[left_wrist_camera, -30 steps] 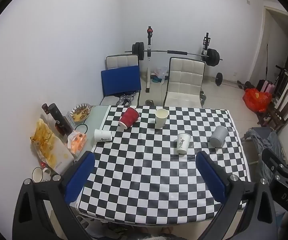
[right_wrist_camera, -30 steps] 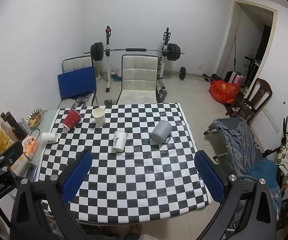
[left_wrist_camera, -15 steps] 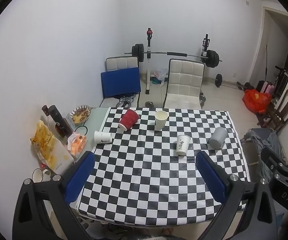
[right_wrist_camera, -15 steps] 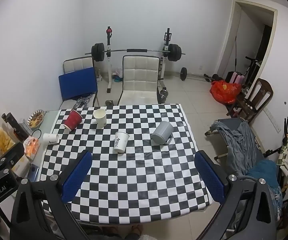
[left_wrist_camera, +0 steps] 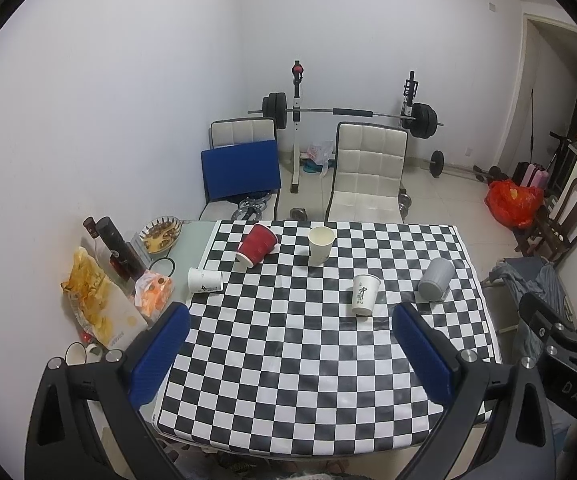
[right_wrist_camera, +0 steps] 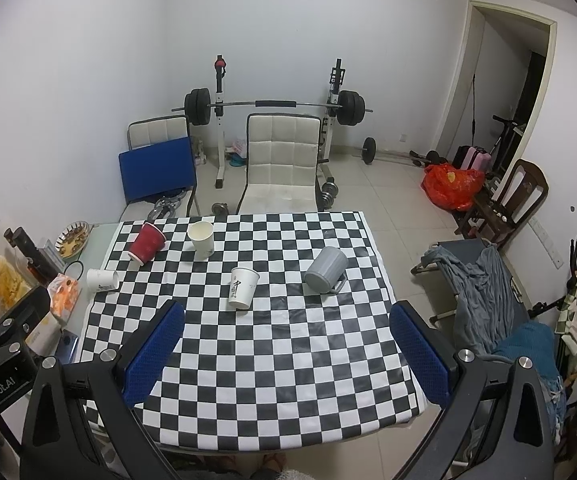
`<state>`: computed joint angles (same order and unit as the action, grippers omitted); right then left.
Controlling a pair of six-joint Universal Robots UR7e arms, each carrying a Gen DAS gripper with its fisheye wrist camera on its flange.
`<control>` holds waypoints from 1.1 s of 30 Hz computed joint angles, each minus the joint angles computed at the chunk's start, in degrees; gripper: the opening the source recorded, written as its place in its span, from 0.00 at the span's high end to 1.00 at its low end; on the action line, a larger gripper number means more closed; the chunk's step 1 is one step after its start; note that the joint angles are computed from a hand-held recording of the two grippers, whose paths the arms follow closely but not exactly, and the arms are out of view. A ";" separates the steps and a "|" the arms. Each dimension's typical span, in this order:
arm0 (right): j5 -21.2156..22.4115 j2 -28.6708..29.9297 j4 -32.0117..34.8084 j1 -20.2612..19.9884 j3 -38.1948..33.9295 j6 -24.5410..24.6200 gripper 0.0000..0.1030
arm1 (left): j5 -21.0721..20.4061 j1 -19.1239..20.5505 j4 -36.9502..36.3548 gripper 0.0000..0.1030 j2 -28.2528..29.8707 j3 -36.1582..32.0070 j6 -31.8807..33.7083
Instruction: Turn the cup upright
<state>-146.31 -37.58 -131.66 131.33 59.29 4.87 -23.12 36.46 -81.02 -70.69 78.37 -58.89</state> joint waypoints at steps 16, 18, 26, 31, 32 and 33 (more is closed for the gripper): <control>0.30 0.53 0.47 0.11 -1.18 0.19 0.00 | 0.30 0.08 -0.79 0.00 -0.05 0.26 0.52; 0.22 0.50 0.33 0.13 -1.07 0.06 0.00 | 0.39 0.30 -1.73 0.00 -0.01 0.19 1.32; 0.12 0.96 0.63 0.22 -2.14 -0.18 0.00 | 0.62 0.31 -1.99 0.00 0.12 -0.07 1.47; 0.07 1.11 0.67 0.28 -2.51 -0.28 0.00 | 0.70 0.24 -2.24 0.00 0.00 0.15 1.61; 0.03 1.11 0.52 0.29 -2.47 -0.36 0.00 | 0.76 0.24 -2.05 0.00 0.04 0.09 1.50; -0.01 1.31 0.50 0.24 -2.75 -0.48 0.00 | 0.77 0.22 -2.04 0.00 0.21 -0.28 1.63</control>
